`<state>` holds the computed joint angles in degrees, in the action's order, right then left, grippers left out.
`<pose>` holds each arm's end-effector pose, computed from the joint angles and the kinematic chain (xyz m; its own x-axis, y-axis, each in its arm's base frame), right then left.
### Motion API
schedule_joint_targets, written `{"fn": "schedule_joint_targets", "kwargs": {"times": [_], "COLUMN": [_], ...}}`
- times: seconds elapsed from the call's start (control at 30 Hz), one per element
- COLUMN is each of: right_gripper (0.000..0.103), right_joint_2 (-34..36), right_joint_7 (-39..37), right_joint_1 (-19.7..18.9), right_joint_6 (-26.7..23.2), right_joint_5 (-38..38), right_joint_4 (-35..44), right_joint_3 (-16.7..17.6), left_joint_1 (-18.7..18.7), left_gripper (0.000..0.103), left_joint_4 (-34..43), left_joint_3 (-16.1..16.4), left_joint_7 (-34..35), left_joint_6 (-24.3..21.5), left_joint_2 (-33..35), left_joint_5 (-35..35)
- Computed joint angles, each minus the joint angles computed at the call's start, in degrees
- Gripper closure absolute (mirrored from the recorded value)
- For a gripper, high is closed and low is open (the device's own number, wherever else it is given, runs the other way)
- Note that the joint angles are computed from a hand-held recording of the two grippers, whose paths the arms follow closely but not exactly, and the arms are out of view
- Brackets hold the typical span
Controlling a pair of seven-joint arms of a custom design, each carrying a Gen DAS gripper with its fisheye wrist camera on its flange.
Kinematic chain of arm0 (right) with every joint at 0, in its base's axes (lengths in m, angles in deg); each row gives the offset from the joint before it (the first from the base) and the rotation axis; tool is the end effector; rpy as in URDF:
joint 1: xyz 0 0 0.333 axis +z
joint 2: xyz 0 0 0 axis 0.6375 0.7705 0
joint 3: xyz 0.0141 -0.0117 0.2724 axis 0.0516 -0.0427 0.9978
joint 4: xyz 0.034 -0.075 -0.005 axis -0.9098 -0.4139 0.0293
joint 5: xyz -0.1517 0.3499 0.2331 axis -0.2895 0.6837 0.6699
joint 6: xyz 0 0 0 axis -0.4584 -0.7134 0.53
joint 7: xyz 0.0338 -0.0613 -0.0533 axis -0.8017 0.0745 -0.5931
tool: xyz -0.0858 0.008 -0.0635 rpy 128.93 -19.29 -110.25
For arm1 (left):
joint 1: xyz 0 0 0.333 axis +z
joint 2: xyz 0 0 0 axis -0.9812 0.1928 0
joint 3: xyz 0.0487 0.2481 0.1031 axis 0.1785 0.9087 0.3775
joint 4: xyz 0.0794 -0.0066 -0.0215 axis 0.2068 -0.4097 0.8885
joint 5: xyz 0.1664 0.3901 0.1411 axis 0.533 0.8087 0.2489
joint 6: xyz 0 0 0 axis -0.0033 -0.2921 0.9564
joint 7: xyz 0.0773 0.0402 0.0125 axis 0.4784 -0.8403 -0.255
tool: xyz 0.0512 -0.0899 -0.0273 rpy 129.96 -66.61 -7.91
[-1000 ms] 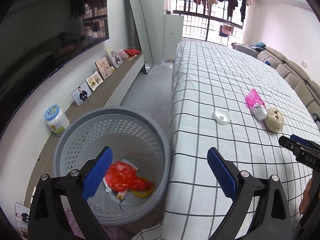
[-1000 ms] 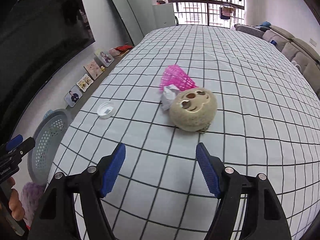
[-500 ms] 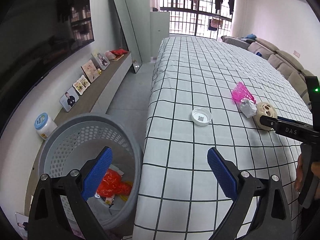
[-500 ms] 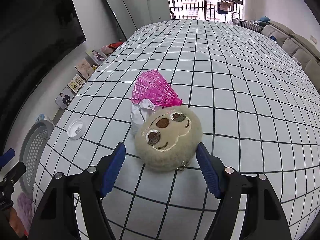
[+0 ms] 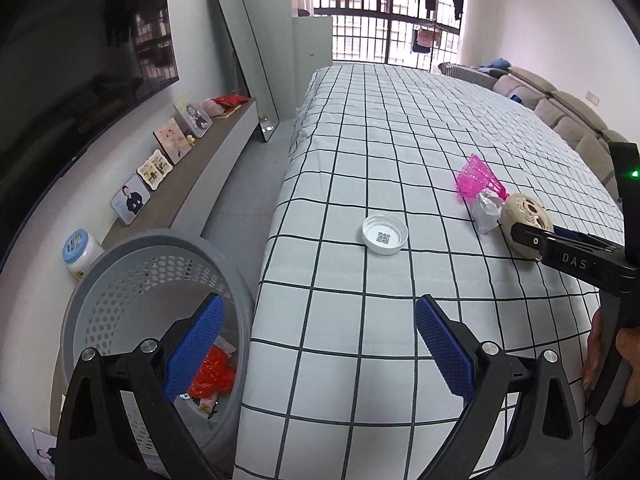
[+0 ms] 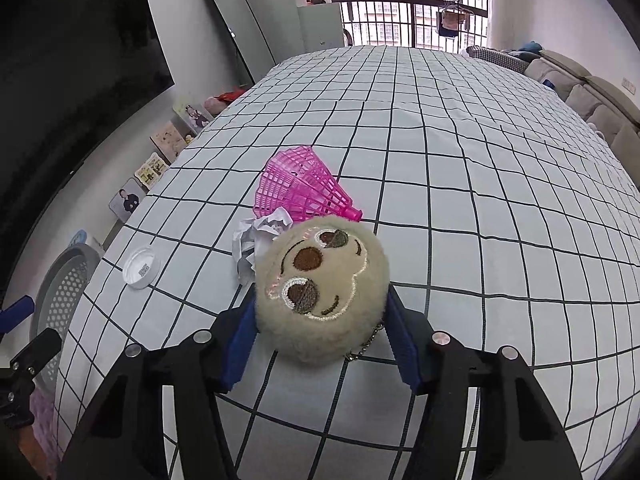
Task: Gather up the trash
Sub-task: 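Grasp the beige plush toy with the right gripper while the left gripper grasps the crumpled paper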
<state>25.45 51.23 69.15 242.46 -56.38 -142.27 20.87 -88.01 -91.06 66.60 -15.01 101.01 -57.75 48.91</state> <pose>0.6853 0.3327 0.3528 0.0889 -0.9862 -0.1398 -0.7780 0.0189 -0.6280 0.6371 -0.2118 0.3773 -0.0494 -0.9987 -0.0114 -0.7419 0.0444 -0.6691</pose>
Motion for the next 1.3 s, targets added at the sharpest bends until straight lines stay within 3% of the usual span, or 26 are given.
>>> {"fn": "schedule_joint_targets", "kwargs": {"times": [0.5, 0.8, 1.07, 1.3], "right_gripper": [0.046, 0.046, 0.046, 0.046], "right_joint_2": [-6.8, -9.6, -12.3, -13.9], "right_joint_7": [8.5, 14.6, 16.4, 17.3], "right_joint_1": [-0.9, -3.2, -5.1, -5.6], "right_joint_6": [5.6, 7.5, 10.3, 12.4], "right_joint_5": [-3.1, -4.6, -4.3, -4.4], "right_joint_4": [-8.6, -12.6, -16.0, -18.1], "right_joint_3": [-3.6, -4.2, -3.8, -3.8], "left_joint_1": [-4.2, -8.2, -12.4, -13.6], "left_gripper": [0.009, 0.009, 0.009, 0.009], "left_joint_4": [12.2, 27.7, 38.0, 47.3], "left_joint_3": [-0.9, -1.0, 1.7, 2.1], "left_joint_7": [5.7, 11.7, 12.9, 14.1], "left_joint_6": [-2.0, -9.2, -13.7, -18.6], "left_joint_2": [9.1, 19.9, 26.9, 34.0], "left_joint_5": [-2.4, -5.0, -2.9, -4.6]}}
